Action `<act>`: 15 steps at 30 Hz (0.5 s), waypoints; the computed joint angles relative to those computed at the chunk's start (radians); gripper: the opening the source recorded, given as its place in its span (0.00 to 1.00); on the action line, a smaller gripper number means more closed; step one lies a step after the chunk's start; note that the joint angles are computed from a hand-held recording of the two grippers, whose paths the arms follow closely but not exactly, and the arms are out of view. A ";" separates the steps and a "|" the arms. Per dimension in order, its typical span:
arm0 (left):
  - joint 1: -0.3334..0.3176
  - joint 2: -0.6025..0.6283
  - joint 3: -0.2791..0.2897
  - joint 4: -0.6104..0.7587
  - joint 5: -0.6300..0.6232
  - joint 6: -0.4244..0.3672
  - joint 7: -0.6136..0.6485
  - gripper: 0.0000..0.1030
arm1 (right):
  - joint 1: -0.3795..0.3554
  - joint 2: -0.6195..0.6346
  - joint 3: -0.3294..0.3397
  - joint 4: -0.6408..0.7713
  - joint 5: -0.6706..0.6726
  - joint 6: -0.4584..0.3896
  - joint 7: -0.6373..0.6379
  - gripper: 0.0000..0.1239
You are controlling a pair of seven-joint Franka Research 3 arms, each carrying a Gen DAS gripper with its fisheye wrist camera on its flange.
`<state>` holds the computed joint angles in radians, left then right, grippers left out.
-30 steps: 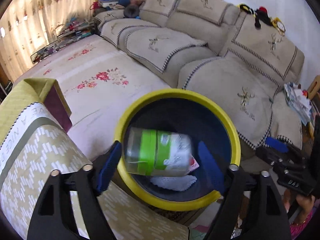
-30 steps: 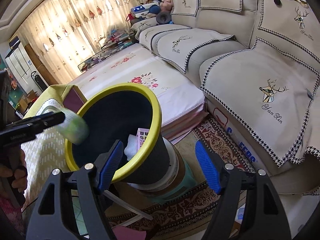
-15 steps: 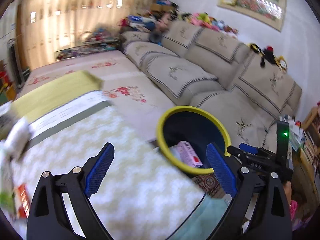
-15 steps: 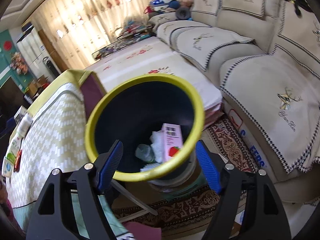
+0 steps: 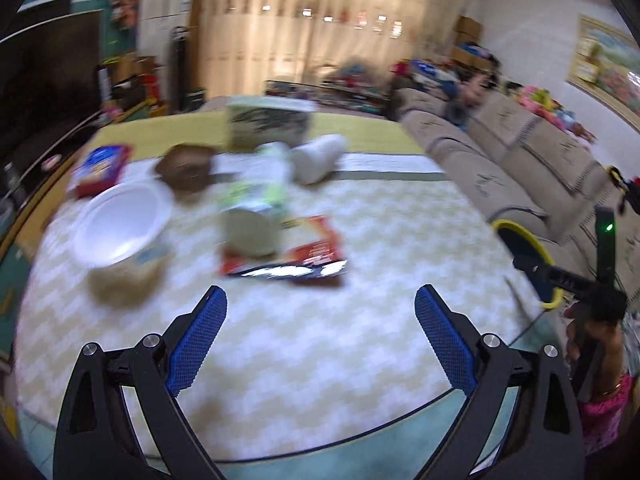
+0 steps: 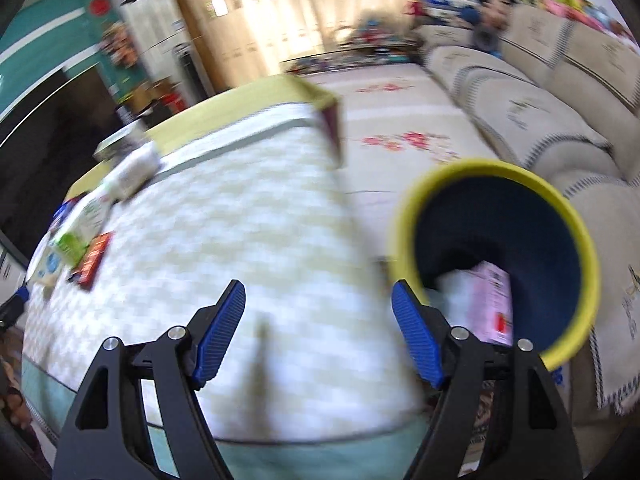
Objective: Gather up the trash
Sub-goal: 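Grasp the white-and-green drink bottle with the right gripper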
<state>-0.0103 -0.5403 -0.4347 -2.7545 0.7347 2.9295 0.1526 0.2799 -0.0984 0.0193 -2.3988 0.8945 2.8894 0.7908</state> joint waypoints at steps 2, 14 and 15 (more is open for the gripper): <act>-0.009 -0.049 0.026 -0.054 -0.008 0.000 0.002 0.91 | 0.024 0.009 0.025 0.021 -0.012 -0.008 0.005 0.58; 0.065 -0.115 0.016 -0.197 -0.085 0.147 0.042 0.91 | 0.142 0.147 0.139 0.213 -0.213 -0.019 0.117 0.58; 0.070 -0.116 0.008 -0.199 -0.097 0.153 0.048 0.91 | 0.149 0.153 0.147 0.222 -0.217 -0.023 0.119 0.58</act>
